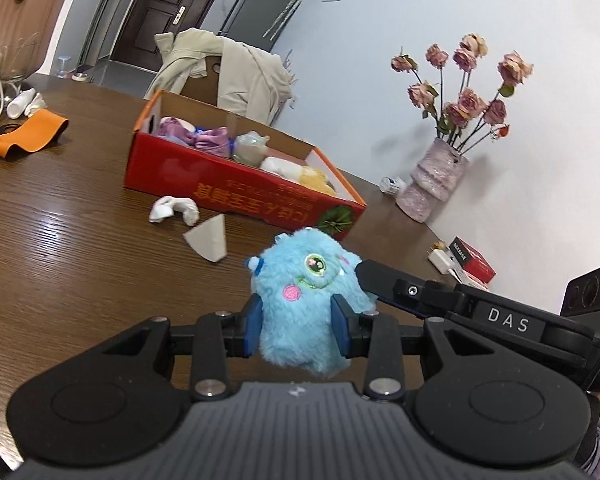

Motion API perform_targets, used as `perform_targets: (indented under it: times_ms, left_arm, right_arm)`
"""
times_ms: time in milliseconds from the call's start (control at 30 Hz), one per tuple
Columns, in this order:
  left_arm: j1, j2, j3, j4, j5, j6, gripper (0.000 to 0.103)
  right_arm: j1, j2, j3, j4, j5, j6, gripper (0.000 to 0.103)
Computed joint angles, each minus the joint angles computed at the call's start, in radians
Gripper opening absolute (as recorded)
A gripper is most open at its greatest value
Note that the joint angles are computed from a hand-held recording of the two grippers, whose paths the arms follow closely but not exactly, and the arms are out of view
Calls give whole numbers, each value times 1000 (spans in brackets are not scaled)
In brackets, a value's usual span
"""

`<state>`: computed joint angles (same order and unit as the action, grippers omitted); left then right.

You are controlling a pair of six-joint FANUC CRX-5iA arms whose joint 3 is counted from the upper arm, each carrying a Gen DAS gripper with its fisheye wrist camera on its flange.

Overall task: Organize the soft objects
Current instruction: 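Carry the blue plush toy into the box and open both grippers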

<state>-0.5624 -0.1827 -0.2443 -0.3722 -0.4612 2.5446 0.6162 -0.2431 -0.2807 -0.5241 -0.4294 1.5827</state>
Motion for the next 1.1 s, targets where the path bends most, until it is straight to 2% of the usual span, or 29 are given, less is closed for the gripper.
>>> perform_targets:
  times_ms: [167,267,367,500,600,667,733,833,900,933,967,1100]
  left_arm:
    - [-24,24,33,-39,-17,38,36]
    - [4,45,45,7,3,-17,36]
    - [66,79,72,100,44,-145,36]
    - [182,168,133,350,94,-445,36]
    - [257,266,212,535,78,-636,36]
    - [296,331,268,616,41,-706,36]
    - [327,405,356,613,-28,-703,36]
    - [348,481,446,550,-98,-672,36]
    - [357,519,485,522,-138,-665,34]
    - [366,531,483,544,-143,-693,30]
    - [375,533,457,602,-132,-755,29]
    - [374,540,445,599,-119,-819,28]
  right_arm:
    - [-49,-4,10,-77,-28,71,22]
    - [-73,32,50,-108,-41,103,22]
    - [-103,106,141,-145,-54,162,22]
    - [-139,257,325,-164,-79,197,21]
    - [-154,402,494,-137,-125,153,21]
    - [-165,513,621,-117,-183,96,22]
    - [-178,613,740,-106,-261,32,22]
    - [-181,743,889,-77,-357,-43,22]
    - [-163,810,962,-10,-412,-94,22]
    - [-145,844,1002,51,-454,-120,15]
    - [-136,858,1015,70,-481,-116,8]
    - [-96,847,982,161,-466,-92,8]
